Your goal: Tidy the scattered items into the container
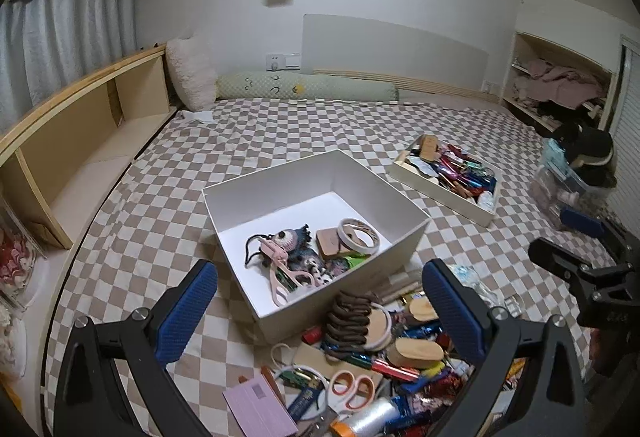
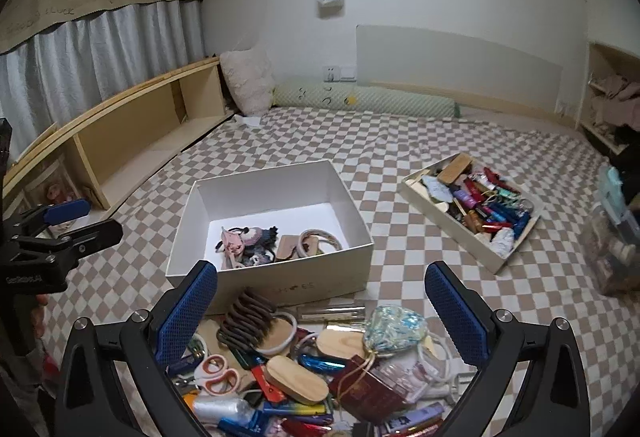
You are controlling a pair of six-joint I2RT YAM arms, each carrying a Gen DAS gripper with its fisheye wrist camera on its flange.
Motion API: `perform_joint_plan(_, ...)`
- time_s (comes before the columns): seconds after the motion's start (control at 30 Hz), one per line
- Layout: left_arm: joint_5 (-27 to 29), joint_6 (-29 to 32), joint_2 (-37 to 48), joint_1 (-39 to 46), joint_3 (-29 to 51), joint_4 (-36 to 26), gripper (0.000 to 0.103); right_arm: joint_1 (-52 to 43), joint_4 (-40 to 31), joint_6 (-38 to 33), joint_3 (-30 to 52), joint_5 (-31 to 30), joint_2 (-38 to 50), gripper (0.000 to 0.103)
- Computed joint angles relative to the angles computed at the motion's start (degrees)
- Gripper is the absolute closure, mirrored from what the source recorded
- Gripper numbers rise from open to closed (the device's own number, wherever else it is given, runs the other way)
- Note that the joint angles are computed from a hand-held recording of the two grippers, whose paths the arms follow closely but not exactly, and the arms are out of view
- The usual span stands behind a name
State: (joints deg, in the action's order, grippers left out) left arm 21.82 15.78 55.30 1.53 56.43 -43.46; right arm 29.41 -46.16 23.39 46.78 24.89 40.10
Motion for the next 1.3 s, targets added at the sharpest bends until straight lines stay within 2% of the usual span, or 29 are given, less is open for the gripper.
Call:
perform_joint_plan(0.27, 0.3, 0.81, -7.73, -0.61, -2.32, -3.42, 0.0, 8.51, -5.7, 5.15, -1.32, 7.07, -5.48, 0.0)
perform_joint_plan(0.63, 2.93, 3.81, -13.4, 1.93, -4.74, -7.53, 0.0, 25.91, -16.47, 19.59, -0.76, 19.86, -6.96, 0.0)
perform_joint_plan(0.87, 1.62, 4.17, -15.84, 0.21, -6.13, -8.5, 0.0, 30.98, -19.85, 26.44, -1.29, 22.85, -5.68, 0.0)
perform_joint_plan(1.3, 0.09, 3.51, -17.01, -1.7, -6.36, -9.64, 0.0, 31.75, -22.05, 29.95, -2.67, 22.95, -6.66, 0.0)
